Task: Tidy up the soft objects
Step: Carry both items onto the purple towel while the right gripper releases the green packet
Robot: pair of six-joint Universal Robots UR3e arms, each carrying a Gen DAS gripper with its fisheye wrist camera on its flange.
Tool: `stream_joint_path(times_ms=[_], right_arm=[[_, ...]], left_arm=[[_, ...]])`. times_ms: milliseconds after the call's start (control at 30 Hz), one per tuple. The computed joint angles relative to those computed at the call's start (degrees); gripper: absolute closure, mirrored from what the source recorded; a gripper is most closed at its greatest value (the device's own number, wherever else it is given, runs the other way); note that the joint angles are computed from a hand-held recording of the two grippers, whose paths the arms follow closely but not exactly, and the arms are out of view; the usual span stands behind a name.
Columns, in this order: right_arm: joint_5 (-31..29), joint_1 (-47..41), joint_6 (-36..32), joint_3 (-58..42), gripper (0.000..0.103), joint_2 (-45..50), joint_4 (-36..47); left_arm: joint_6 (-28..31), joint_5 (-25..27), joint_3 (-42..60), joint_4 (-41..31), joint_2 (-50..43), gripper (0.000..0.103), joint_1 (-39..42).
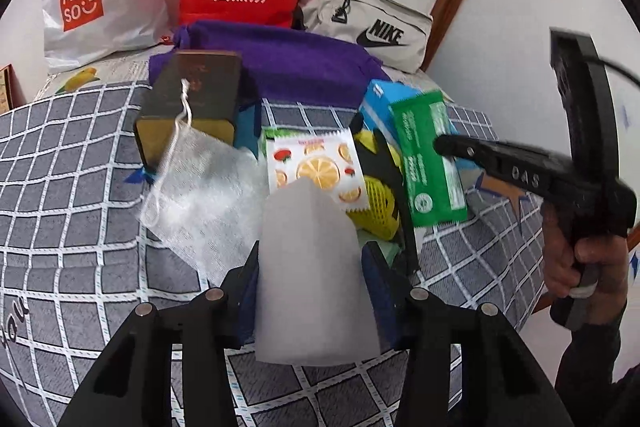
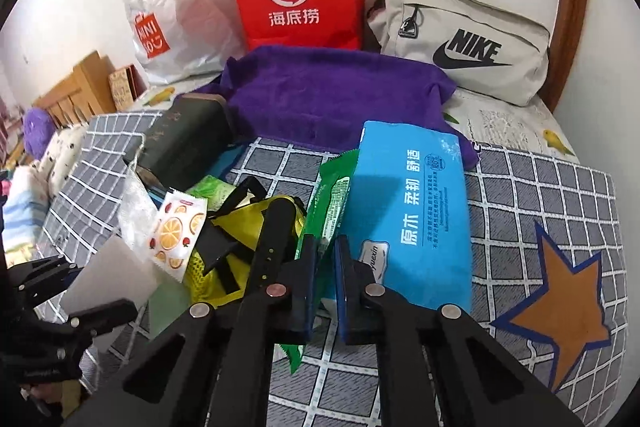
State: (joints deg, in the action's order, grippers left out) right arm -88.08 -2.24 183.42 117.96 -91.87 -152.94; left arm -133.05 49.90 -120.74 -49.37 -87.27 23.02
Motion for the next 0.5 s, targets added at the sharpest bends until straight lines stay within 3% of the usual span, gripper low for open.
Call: stream_joint_path(times_ms=[500], right_arm=[[0.9, -1.5, -1.6, -3.4, 0.098, -6.3, 7.2]], left_arm=[[-4.9, 0.0, 9.5, -3.3, 0.1, 0.061, -1.3]])
